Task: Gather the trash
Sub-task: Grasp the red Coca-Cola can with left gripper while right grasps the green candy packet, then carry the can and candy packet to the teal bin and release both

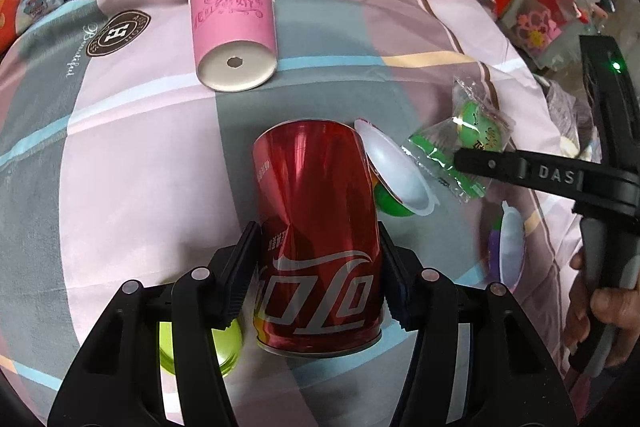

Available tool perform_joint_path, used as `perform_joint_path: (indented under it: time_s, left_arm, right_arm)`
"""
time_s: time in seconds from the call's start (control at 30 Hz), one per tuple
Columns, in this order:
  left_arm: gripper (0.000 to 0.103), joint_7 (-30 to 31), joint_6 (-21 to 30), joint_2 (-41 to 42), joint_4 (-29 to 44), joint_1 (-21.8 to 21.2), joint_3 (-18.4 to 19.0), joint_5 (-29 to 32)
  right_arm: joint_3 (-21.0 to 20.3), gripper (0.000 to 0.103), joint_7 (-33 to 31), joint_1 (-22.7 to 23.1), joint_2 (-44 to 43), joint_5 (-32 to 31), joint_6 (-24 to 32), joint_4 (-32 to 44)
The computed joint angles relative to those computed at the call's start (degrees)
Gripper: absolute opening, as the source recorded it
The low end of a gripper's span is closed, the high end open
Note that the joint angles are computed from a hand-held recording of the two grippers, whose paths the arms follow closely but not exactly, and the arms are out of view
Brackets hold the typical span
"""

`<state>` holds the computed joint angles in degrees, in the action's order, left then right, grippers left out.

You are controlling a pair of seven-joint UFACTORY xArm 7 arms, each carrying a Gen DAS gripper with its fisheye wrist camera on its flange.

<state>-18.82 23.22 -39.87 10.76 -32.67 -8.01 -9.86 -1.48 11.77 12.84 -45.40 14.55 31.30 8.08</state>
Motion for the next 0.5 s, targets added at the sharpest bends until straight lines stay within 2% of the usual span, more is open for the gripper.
perform_joint_path:
  time_s: [0.1, 0.23, 0.4, 0.5]
  left_arm:
    - [0.056, -2.57, 0.75, -2.75, -0.56, 1.38, -2.11, 1.08]
    - [0.056, -4.49, 4.06, -8.96, -1.67, 1.59, -1.75, 1.71]
    - [0.056, -6.37, 8.68, -15.27, -1.0, -0.08, -2.79, 1.98]
    - [0.056, -7.21, 9.37, -15.44, 0.46, -2.26, -3.77, 1.33]
  right_arm:
    - [-0.66, 0.019, -0.01, -1.03, -4.23, -0.12, 1.64, -0.88]
    - [-0.89, 0.013, -0.04, -3.54, -11.42, -1.63, 5.36, -1.89]
    - [-1.97, 0.011, -0.93, -6.12, -23.25, -2.62, 13.31, -3.61]
    - [-3.39, 0.011, -1.63, -8.65, -32.8, -3.2, 20.68, -4.52]
